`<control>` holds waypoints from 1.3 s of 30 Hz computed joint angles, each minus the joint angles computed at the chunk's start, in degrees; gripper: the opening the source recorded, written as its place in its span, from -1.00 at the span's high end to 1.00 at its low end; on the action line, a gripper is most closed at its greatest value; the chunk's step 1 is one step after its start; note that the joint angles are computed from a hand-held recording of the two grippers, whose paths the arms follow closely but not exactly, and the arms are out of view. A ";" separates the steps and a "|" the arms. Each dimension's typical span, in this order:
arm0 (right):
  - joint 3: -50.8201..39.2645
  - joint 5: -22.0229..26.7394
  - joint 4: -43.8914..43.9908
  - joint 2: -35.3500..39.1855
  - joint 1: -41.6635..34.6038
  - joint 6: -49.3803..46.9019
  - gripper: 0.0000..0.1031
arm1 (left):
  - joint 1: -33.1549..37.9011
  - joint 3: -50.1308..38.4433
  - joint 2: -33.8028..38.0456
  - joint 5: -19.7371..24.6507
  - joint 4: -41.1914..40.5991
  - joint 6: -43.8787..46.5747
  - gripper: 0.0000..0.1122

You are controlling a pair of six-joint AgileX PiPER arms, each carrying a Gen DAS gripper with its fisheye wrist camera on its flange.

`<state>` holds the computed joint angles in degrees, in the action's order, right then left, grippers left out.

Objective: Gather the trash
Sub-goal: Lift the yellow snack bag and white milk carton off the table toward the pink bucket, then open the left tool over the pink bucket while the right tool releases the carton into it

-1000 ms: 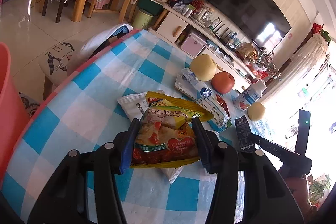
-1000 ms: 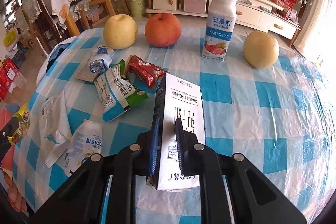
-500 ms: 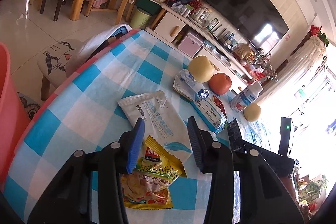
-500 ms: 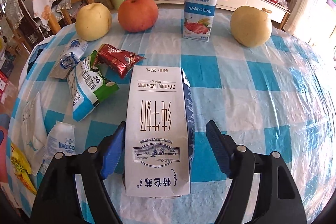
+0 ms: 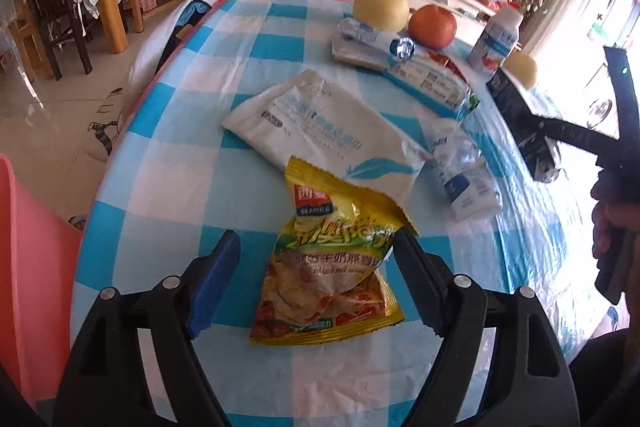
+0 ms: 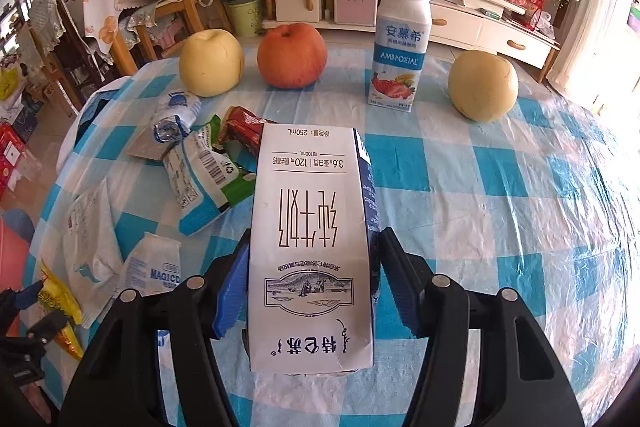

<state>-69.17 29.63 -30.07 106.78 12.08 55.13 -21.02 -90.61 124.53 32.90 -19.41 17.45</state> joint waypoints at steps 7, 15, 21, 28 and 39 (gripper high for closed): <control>0.83 -1.80 0.23 -2.65 2.58 0.22 -0.20 | -2.77 0.86 0.32 -3.31 9.77 -5.74 -0.02; 2.19 -4.78 -0.02 -6.53 7.22 2.37 -0.20 | -0.34 1.28 -0.43 -3.20 1.29 -2.84 0.28; 2.14 -7.75 5.46 -7.65 9.92 0.27 -0.20 | 2.11 3.03 -2.20 -4.26 -7.98 2.62 0.34; 1.62 -12.67 23.40 -7.48 11.49 -11.53 -0.20 | 6.81 5.65 -4.62 -5.35 -26.30 13.87 0.35; -13.59 -8.92 29.03 0.69 19.22 -15.10 -0.20 | 15.13 15.41 -11.54 -15.94 -55.22 30.51 0.35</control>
<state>-82.76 20.71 -1.04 107.47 31.30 40.04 -5.88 -75.19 112.99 16.96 -74.63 47.96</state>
